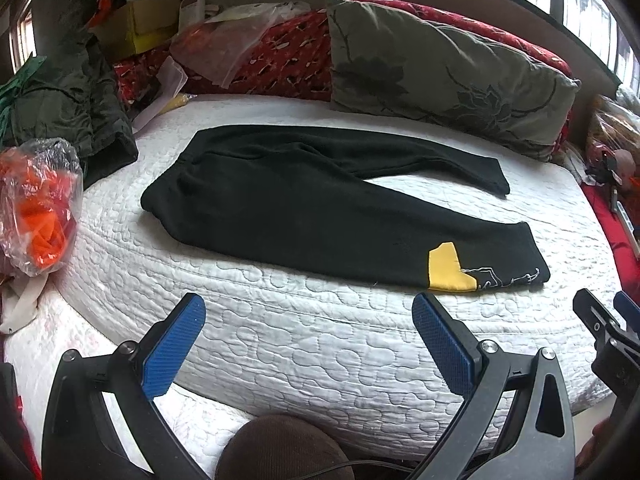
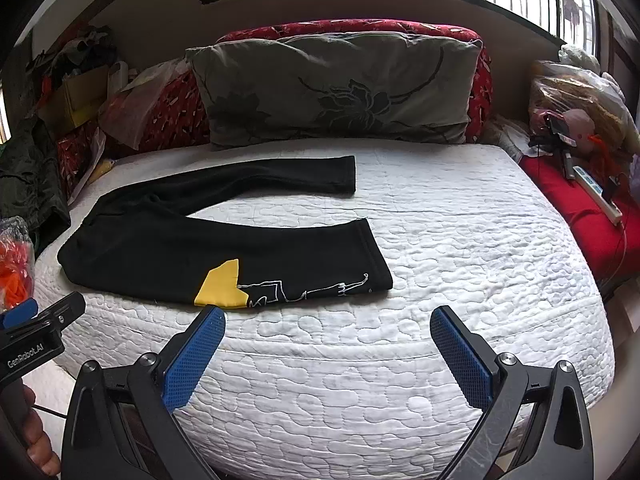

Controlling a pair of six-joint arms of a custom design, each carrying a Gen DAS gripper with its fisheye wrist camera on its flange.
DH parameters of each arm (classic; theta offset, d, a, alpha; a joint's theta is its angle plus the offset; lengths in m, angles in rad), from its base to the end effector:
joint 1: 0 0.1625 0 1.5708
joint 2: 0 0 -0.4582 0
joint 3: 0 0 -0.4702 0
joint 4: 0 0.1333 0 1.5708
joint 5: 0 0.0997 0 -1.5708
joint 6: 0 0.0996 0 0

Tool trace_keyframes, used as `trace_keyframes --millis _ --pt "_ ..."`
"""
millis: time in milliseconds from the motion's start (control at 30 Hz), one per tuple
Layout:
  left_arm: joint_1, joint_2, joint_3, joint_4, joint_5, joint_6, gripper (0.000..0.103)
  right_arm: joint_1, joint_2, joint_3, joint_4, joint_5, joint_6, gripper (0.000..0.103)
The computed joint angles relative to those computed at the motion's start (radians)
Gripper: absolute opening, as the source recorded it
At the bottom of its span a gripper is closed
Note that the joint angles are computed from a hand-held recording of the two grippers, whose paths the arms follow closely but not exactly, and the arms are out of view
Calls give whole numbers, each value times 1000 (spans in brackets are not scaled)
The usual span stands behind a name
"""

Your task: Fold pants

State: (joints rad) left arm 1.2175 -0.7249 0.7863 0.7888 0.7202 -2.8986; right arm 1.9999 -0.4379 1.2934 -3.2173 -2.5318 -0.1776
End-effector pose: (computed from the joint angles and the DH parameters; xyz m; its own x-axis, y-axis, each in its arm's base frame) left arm -0.0748 -0.8045 0.3223 -0.7046 -0.0606 -0.7070 0.4425 0.7414 -0.5046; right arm 0.3940 -0.7369 0.0326 -0.6996 0.1742 0.6930 -0.4228 0.6809 -0.5980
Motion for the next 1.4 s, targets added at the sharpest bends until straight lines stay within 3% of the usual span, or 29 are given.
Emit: trace_keyframes --millis 667,1400 --pt "1 6 -6 21 18 -3 103 2 -3 4 14 -5 13 103" --pt "31 119 -188 169 32 -69 103 -17 17 -36 120 4 69 103"
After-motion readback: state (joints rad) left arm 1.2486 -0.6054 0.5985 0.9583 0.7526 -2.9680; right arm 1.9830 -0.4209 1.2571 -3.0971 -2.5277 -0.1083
